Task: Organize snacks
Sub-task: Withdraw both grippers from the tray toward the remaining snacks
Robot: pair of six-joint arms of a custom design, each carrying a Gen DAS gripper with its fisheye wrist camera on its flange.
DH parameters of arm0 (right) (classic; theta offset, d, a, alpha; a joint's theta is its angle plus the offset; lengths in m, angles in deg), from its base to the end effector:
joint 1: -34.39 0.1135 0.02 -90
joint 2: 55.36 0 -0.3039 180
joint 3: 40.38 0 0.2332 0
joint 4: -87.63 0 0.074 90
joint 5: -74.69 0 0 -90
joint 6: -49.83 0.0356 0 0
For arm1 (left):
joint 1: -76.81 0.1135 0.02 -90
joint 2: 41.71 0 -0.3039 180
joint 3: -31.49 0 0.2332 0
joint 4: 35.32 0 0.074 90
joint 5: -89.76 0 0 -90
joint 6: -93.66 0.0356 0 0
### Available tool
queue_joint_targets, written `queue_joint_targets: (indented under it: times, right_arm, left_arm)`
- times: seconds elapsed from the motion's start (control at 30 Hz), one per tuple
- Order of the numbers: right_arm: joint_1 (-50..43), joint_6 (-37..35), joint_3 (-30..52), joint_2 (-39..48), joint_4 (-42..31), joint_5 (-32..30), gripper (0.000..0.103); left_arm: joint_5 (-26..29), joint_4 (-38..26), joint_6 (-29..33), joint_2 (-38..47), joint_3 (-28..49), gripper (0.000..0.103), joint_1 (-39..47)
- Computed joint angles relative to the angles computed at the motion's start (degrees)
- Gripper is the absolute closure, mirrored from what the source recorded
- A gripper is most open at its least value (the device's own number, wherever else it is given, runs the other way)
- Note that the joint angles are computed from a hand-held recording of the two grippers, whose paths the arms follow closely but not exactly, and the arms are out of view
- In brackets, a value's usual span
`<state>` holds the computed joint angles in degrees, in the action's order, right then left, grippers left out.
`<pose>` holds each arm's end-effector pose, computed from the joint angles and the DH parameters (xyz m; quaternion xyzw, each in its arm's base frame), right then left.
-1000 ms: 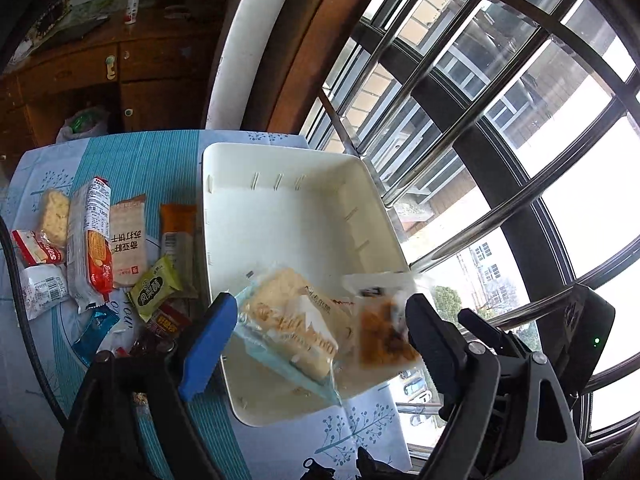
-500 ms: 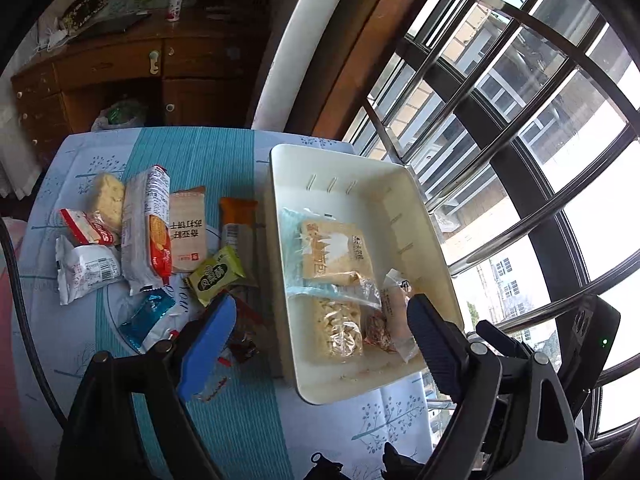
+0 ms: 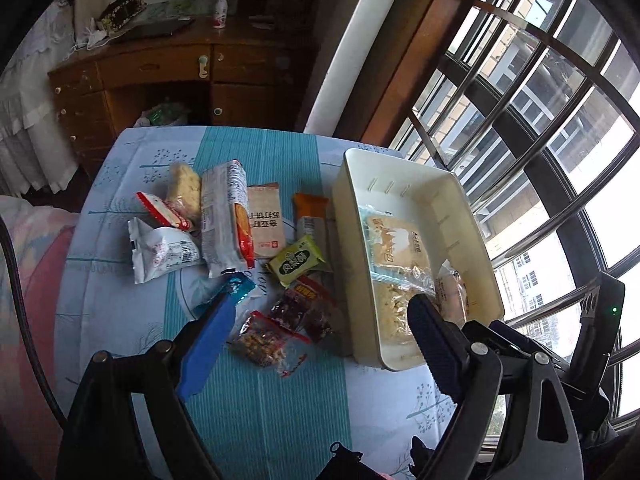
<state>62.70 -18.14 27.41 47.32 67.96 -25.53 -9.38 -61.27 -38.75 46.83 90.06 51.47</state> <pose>0.2974 0.1674 0.1878 -0.0790 0.9459 0.2057 0.2383 0.2514 -0.1128 0.2104 -0.1645 0.9390 -0.0996 0.2850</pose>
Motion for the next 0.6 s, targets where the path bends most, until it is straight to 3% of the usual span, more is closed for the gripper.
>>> queue_joint_targets:
  times: [0.3,0.6]
  right_arm:
    - [5.68,7.93,2.61,2.35,-1.29,0.89,0.005]
    - [12.01,15.95,6.79,5.71,-2.94,1.78,0.009]
  left_arm:
    - [0.45,-2.66,3.51,-7.06,-5.91,0.016,7.41]
    - [6.23,-4.13,14.85,-8.38,-8.11,0.016,19.27]
